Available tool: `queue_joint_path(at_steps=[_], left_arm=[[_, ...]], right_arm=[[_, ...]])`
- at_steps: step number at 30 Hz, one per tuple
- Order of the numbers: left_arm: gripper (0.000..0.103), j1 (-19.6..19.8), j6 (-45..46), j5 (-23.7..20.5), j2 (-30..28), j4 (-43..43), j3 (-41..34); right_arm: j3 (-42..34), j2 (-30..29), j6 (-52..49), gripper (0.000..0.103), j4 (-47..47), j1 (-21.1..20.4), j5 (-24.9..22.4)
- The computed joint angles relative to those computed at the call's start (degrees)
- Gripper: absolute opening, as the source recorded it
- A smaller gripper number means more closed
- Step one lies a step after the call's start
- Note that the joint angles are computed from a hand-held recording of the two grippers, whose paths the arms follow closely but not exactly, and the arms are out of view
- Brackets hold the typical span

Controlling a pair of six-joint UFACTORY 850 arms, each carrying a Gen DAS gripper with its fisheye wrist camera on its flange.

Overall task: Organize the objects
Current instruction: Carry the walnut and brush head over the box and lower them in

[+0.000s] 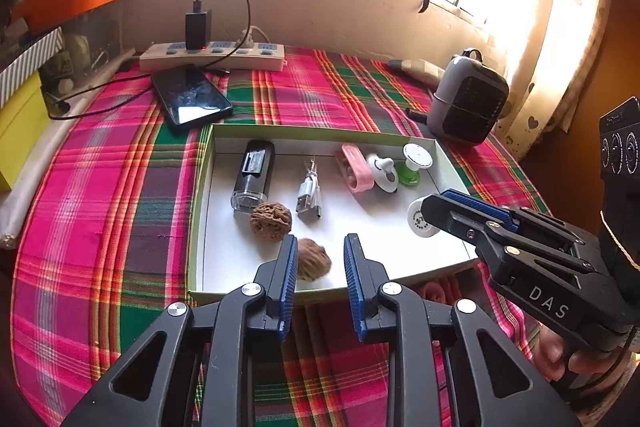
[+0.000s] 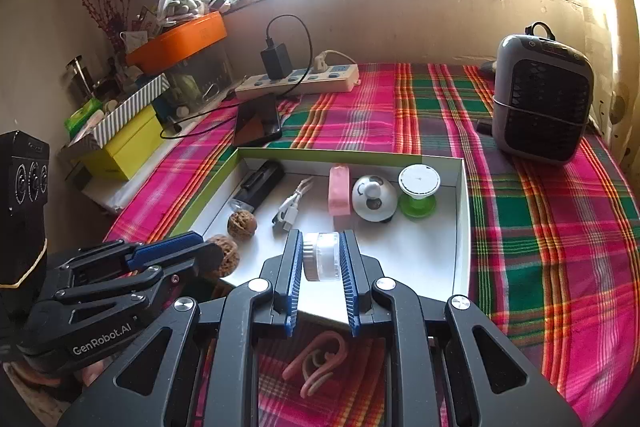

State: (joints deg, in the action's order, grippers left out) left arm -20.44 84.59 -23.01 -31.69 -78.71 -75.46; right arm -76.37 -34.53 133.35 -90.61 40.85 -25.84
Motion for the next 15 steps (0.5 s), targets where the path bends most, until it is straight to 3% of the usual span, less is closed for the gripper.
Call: queue_joint_path(at_steps=[7,15], left_arm=[[0.022,-0.3,-5.0,0.3,-2.1,4.9,-2.1],[0.022,-0.1,-4.9,0.0,-2.6,5.0,-2.6]], right_arm=[[-1.3,-1.2,-0.7,0.020,0.6,-1.0,1.3],[-3.7,-3.4,-4.3,0.020,3.6,-2.2,3.9]])
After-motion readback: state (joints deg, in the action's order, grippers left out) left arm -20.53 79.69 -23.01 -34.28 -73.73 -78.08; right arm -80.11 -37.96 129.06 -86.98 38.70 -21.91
